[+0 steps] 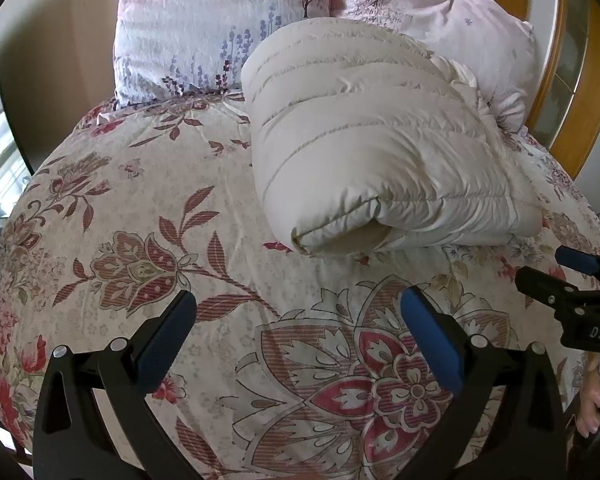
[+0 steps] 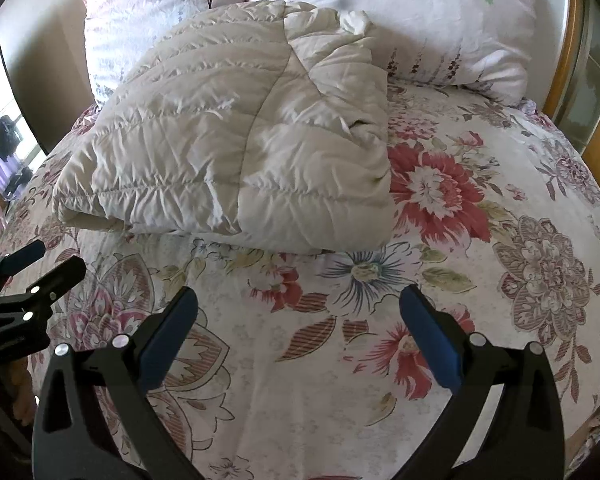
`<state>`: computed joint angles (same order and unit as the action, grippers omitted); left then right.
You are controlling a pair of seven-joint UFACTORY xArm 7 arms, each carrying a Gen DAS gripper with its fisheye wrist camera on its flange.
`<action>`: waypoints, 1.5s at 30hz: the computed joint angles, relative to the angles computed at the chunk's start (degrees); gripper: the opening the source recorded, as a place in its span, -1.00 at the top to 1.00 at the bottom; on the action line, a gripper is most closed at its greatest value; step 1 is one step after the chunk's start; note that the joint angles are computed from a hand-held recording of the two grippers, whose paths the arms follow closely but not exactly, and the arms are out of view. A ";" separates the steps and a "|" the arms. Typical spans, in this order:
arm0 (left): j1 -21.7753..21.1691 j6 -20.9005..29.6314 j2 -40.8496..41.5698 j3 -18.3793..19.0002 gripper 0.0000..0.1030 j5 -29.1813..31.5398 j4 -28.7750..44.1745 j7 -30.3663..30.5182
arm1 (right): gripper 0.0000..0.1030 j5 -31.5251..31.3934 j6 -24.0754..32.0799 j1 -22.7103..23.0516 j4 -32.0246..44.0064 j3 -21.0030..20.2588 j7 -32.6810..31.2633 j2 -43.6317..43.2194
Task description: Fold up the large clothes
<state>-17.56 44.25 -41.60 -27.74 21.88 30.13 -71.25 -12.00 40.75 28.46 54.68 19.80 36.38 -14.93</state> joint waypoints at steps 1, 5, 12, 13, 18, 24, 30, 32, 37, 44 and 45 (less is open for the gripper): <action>-0.04 0.00 -0.02 0.05 -0.97 0.00 -0.02 0.03 | -0.96 -0.02 0.00 0.00 -0.01 0.00 0.05 0.03; -0.08 -0.11 0.11 0.03 -0.97 0.01 -0.01 -0.06 | -0.96 0.04 -0.03 0.04 0.08 -0.05 0.20 0.34; -0.06 -0.26 0.28 0.13 -0.97 0.01 -0.08 -0.11 | -0.96 0.09 -0.09 0.08 0.03 -0.17 0.14 0.39; -0.08 -0.23 0.29 0.11 -0.97 -0.04 -0.11 -0.21 | -0.96 0.12 -0.08 0.09 0.04 -0.19 0.11 0.43; -0.16 -0.27 0.36 0.20 -0.97 -0.18 -0.23 -0.44 | -0.96 0.31 -0.23 0.09 -0.09 -0.39 -0.23 0.43; -0.14 -0.44 0.41 0.31 -0.97 -0.14 -0.26 -0.38 | -0.96 0.44 -0.30 0.06 -0.17 -0.44 -0.37 0.44; -0.10 -0.47 0.50 0.41 -0.97 -0.06 -0.21 -0.26 | -0.96 0.39 -0.36 0.01 -0.20 -0.37 -0.30 0.46; -0.09 -0.51 0.50 0.42 -0.97 -0.06 -0.23 -0.26 | -0.96 0.42 -0.40 0.01 -0.22 -0.38 -0.30 0.48; -0.08 -0.67 0.56 0.54 -0.97 -0.05 -0.35 -0.16 | -0.96 0.43 -0.47 0.01 -0.27 -0.41 -0.35 0.50; -0.06 -0.84 0.62 0.47 -0.97 -0.04 -0.47 -0.22 | -0.96 0.38 -0.53 -0.01 -0.29 -0.41 -0.29 0.57; -0.03 -0.87 0.64 0.54 -0.97 -0.01 -0.44 -0.15 | -0.96 0.41 -0.54 0.00 -0.30 -0.43 -0.33 0.57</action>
